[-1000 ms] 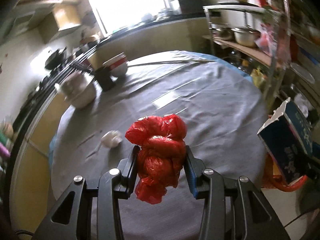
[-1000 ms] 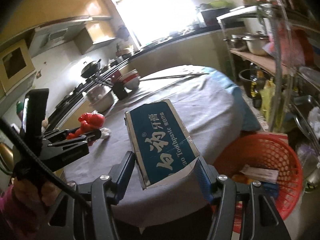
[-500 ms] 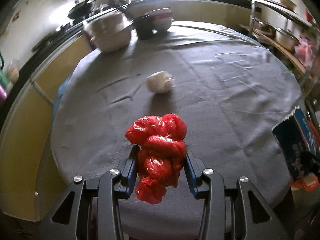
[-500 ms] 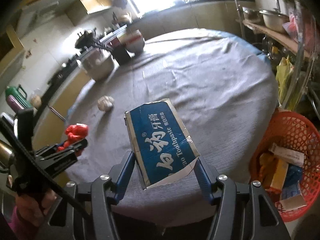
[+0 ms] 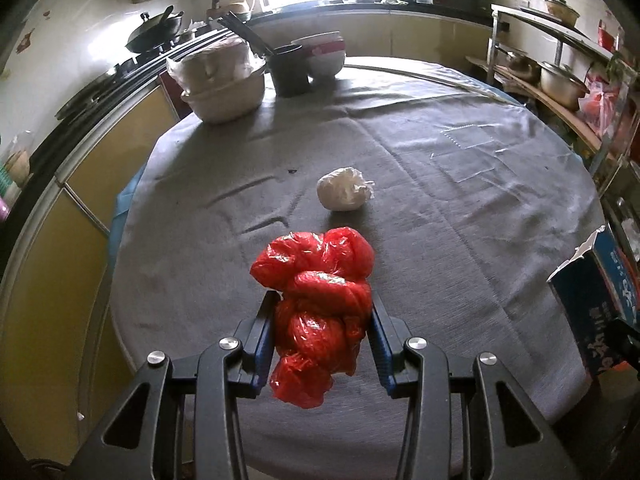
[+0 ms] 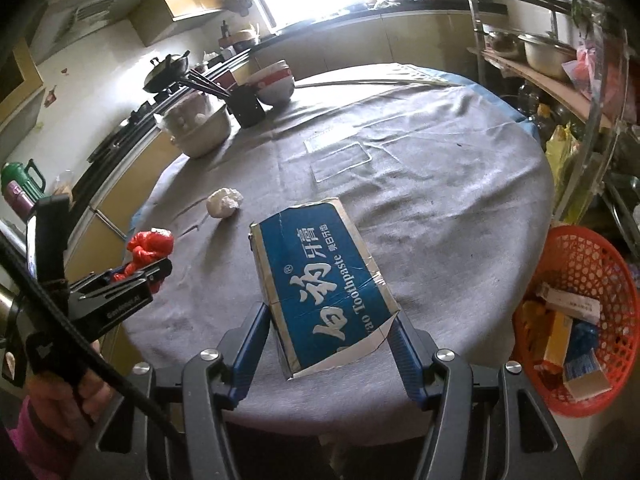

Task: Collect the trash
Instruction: 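Carry the red bag in the left tool while the right tool carries the toothpaste box over the basket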

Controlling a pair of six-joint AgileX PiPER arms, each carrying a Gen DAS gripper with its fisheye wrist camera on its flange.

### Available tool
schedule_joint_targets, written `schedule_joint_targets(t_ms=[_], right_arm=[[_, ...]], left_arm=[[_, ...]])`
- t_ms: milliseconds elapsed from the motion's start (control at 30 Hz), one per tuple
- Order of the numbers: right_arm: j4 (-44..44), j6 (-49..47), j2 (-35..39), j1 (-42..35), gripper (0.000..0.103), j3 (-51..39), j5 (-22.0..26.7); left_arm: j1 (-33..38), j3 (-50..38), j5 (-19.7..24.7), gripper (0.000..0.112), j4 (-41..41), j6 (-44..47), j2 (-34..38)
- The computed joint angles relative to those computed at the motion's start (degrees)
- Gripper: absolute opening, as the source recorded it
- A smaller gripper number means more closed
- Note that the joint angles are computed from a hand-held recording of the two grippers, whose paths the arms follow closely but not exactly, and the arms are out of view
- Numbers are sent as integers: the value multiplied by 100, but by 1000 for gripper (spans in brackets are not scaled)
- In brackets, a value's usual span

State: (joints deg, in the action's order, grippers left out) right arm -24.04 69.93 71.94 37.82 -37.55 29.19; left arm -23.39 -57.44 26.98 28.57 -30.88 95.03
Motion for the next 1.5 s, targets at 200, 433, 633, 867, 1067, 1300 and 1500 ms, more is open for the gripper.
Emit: schedule_joint_targets(t_ms=[200,433,633,867,1067,1300,1500], right_arm=[[-235,159,386,278,62,-435,75],[236,-721,748,59,63,-849,-171],[1218,-2179,811,-352,63,-1067,-488],[2042,-3332,350,-728,63,-779,-772],[2345,-3731,-337,-1024,63,-170,-860],[3298,-4721,-1242,-1874,63,566,-820],[4807,-6529,-1896,-3174,63,936,-356]], left_arm=[[304,22,-69,44,-272,519,-95],[506,40,-28,44,-238,322,-353],[366,30,211,44,210,-499,-577],[-270,17,682,44,988,-1607,-812],[-1078,-141,1052,44,1313,-2124,-848],[-1853,-525,1425,44,1339,-2192,-614],[-2353,-1021,1653,44,1331,-2088,-285]])
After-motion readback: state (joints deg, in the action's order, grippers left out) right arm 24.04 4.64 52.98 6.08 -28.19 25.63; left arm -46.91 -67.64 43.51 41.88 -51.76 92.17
